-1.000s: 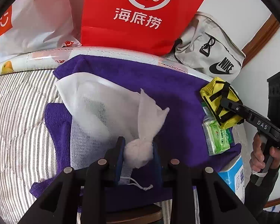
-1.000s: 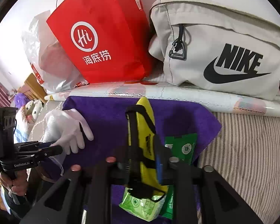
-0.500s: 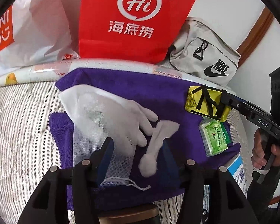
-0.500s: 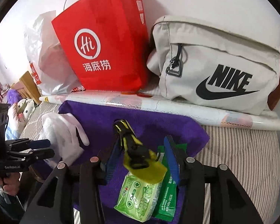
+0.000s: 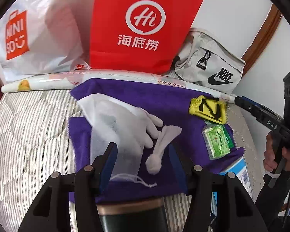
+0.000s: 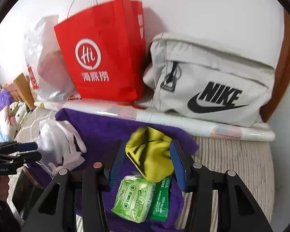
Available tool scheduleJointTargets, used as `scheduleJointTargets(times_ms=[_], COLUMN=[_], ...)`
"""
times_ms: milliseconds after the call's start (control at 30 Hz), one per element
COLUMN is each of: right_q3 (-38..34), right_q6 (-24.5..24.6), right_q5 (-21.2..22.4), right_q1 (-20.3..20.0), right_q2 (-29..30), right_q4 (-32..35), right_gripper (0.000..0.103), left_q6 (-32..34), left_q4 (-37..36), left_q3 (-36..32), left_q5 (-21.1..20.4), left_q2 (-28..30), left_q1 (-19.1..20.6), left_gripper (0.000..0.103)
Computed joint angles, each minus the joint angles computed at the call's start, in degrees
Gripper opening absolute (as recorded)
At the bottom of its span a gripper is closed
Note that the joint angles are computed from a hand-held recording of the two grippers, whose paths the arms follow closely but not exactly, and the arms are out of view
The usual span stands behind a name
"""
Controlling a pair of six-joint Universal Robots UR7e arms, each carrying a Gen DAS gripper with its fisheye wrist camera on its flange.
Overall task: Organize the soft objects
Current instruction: 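Open the left tool releasing the tissue while the right tool releases the pouch on the towel, then move the right tool to the black strap while the left tool moves to the white sponge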
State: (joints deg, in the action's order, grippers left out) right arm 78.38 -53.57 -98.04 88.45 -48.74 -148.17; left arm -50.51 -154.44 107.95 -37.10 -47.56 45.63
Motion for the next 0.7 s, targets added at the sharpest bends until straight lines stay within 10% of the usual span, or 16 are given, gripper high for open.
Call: scheduleJointTargets(times_ms=[700], right_q3=[29.71], right_q6=[-4.93], right_q5=[5.01], right_q1=[-5.27], right_q2=[-28.54], right_q4=[3.20], right_gripper=[0.064], left_q6=[-26.85], left_q4=[19.38], left_q3=[10.57], left_q5=[3.62], left_q2=[-7.24], left_q1=[-15.76], left_gripper=[0.053])
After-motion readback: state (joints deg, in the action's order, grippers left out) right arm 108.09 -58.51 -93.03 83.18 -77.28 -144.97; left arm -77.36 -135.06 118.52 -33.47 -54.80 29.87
